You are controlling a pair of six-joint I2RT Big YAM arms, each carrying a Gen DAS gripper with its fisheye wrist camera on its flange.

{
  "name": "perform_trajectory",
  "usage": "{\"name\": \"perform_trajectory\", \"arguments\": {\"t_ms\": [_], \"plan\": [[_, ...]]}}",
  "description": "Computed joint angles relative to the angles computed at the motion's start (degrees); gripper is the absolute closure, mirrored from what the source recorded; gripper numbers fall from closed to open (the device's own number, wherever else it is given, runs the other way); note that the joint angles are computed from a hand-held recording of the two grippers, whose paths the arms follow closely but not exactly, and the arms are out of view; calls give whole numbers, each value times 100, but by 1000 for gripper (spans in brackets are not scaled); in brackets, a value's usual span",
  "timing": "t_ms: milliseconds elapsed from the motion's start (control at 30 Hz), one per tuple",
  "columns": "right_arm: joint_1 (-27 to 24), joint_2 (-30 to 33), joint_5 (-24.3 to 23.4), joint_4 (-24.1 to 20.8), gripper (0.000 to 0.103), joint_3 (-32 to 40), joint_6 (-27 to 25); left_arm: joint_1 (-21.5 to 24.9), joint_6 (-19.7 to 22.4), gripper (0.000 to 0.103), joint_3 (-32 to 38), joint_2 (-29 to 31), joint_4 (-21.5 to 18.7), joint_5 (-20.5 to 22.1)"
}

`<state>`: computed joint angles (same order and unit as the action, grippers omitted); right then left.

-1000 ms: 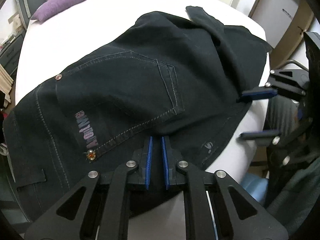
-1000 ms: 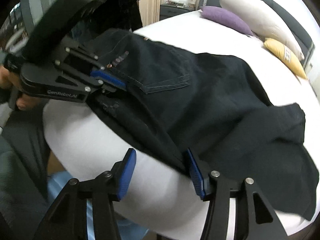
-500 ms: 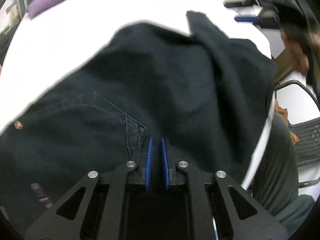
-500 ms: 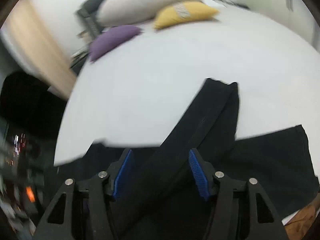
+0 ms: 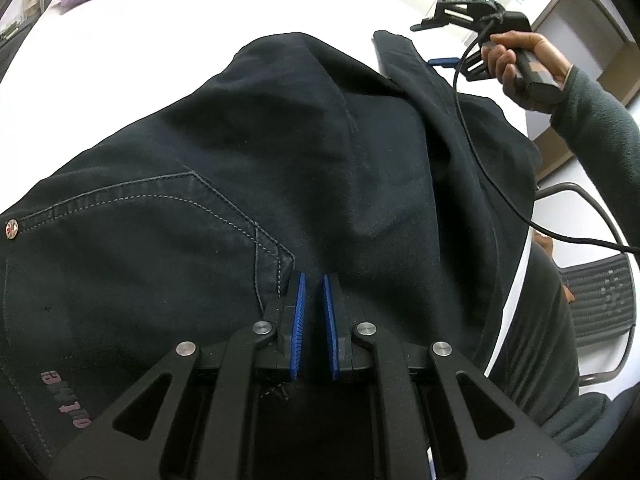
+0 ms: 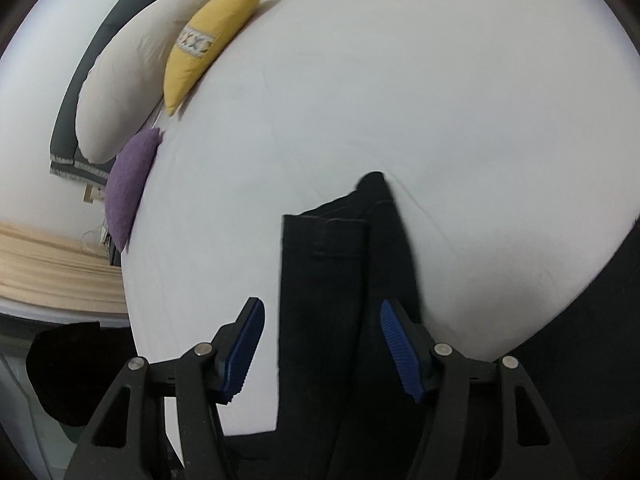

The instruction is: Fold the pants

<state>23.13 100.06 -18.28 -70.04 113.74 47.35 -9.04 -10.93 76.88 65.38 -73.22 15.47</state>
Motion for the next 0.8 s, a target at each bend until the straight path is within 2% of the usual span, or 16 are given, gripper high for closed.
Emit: {"name": "perform_trajectory", "arguments": {"t_ms": [133, 267, 367, 433, 467, 567, 700, 733, 800], "plan": [[-78, 87, -339, 111, 41, -123, -14, 83, 77, 94, -55, -134, -90, 31], [-150, -87, -590, 731, 42, -632, 315, 63, 52, 94, -24, -116, -106, 4], [-238, -206, -909, 1354, 55, -976, 566, 55, 57, 94, 9, -88, -121, 3], [-288, -261, -1159, 1690, 71, -1153, 677, 50, 58, 94, 18, -78, -128, 4], [-294, -270, -1239, 1788, 72, -1192, 691, 52, 60, 94, 19, -77, -132, 3], [-255, -198, -1285, 1679, 72, -1124, 525, 43, 62, 94, 22, -71, -138, -1], [-264, -178, -1414, 1967, 74, -1254, 750, 14, 61, 94, 49, -54, -174, -33], [-258, -168, -1383, 1959, 86, -1243, 701, 6, 53, 94, 61, -47, -184, -42], [-235, -165, -1301, 1814, 96, -1172, 454, -11, 37, 94, 83, -33, -206, -63]]}}
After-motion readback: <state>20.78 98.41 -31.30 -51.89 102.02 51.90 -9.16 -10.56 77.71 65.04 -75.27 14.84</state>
